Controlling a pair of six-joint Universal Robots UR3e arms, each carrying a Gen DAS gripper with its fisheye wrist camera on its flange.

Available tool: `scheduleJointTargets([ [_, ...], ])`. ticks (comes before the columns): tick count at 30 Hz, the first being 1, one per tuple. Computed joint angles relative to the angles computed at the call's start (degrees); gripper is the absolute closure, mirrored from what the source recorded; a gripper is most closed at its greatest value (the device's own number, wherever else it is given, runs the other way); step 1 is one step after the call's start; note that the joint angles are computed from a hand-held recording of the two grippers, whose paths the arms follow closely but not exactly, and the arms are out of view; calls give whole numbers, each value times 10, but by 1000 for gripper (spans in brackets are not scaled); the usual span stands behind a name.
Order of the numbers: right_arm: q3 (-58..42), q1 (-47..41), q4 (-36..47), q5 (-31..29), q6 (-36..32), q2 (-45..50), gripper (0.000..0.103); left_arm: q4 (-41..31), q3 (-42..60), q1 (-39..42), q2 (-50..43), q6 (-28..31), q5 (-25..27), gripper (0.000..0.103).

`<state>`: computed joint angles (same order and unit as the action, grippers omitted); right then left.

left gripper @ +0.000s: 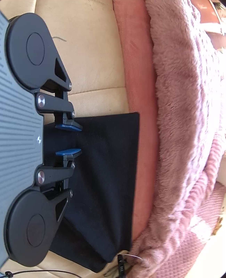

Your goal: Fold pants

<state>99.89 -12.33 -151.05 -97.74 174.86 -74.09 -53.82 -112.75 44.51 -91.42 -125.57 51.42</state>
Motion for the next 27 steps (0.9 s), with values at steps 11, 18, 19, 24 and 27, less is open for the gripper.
scheduleJointTargets([
  [11, 179, -15, -132, 119, -66, -114, 93, -208, 40, 92, 17, -34, -40, 52],
  [18, 201, -5, -195, 92, -67, -58, 93, -220, 1, 111, 27, -38, -35, 50],
  [19, 203, -4, -204, 91, -66, -52, 93, -218, -9, 113, 35, -32, -35, 50],
  [24, 204, -11, -215, 102, -58, -38, 92, -117, -103, 86, 134, 36, 15, 72],
  [27, 210, -16, -211, 105, -58, -43, 92, -82, -111, 65, 141, 11, 39, 88],
])
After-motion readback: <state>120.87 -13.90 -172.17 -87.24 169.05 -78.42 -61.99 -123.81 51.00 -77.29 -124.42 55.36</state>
